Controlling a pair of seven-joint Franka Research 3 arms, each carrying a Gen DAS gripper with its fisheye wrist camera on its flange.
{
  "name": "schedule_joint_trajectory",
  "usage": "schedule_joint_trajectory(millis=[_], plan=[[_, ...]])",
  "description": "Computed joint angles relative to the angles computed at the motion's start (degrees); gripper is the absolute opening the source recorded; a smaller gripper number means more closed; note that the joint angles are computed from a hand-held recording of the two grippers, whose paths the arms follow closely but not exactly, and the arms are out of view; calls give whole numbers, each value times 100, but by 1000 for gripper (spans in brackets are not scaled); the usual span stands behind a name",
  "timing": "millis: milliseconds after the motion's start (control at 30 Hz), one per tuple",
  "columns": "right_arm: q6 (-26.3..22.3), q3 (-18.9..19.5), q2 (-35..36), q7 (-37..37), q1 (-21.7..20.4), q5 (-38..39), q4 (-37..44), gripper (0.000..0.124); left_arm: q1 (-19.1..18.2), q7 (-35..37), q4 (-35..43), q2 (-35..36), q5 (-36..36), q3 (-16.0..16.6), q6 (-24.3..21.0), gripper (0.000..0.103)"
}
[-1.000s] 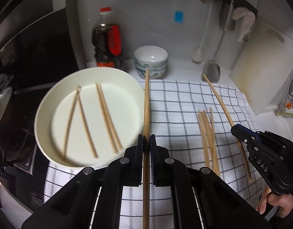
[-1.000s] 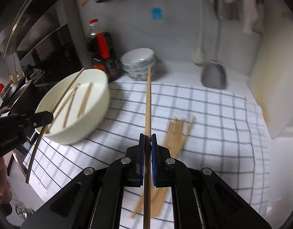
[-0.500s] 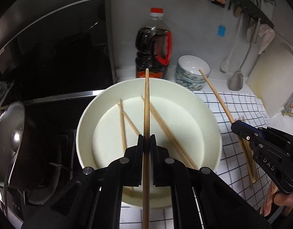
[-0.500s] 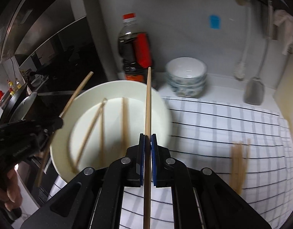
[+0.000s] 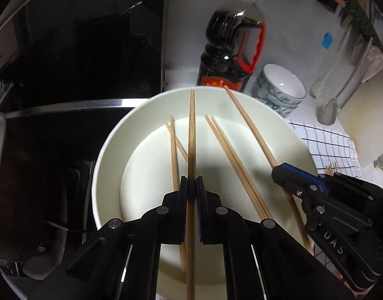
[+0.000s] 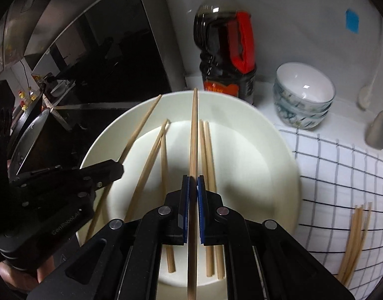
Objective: Organize utensils
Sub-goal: 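Open the left tool to drop its chopstick while the right tool releases its own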
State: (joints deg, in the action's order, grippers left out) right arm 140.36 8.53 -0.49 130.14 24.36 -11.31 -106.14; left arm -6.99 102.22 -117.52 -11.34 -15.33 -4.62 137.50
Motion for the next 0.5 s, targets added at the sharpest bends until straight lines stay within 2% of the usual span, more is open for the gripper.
schedule_joint_trajectory(millis=[233,500], plan=[[-53,-90,325,-390,6,342,180,6,79,-373,93,229,380,-106,8,8],[-93,-159,437,-605,22,543,203,6,115,-408,150,343,323,-114,-95,8]])
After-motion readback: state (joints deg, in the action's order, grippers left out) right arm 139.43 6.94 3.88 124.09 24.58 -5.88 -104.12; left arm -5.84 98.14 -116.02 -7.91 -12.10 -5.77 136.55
